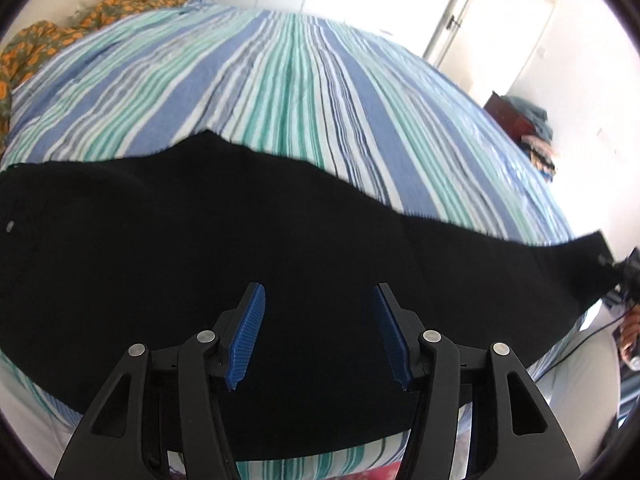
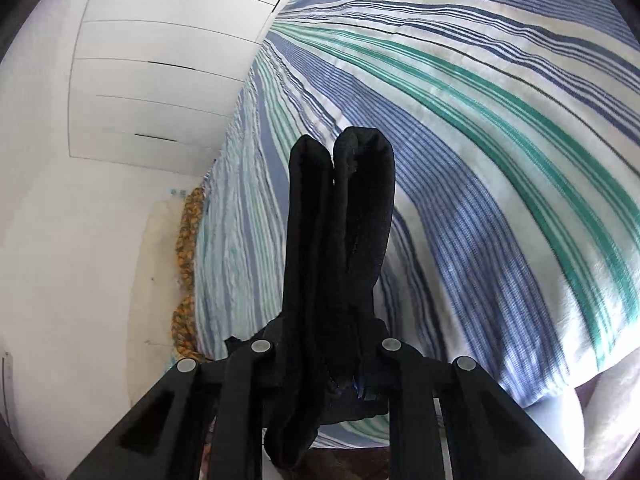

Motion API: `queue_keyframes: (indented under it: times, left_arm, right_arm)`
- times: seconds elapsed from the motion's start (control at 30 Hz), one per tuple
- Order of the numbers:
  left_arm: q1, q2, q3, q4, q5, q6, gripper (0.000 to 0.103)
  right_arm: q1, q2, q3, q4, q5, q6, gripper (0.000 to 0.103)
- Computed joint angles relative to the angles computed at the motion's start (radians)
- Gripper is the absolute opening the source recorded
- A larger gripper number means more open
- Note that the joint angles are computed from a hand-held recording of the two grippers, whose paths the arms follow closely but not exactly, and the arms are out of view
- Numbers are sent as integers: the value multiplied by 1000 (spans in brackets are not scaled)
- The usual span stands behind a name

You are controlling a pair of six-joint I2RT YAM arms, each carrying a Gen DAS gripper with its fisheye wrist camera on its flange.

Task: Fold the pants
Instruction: 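Grasp and lift the leg ends with the right tool while the left tool grips the trouser edge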

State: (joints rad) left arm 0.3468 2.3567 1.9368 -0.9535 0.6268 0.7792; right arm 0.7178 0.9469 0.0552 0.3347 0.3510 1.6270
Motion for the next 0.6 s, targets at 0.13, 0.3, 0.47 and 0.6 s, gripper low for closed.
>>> queue_keyframes:
  times: [0.13,0.3,0.47,0.6]
  left_arm:
    - [-6,40,32,-52,-58,35,58]
    - [12,56,93,-95,-28,11,58]
    - [41,102,201,-139,-4,-34,58]
    - [70,147,301,-174,17,-84,58]
  right_arm:
    - [128,207,26,275,123,44,21]
    - [151,472,108,605,127,-5,21]
    - [114,668,265,744,22,-66,21]
    - [89,807,421,775,-72,-93,21]
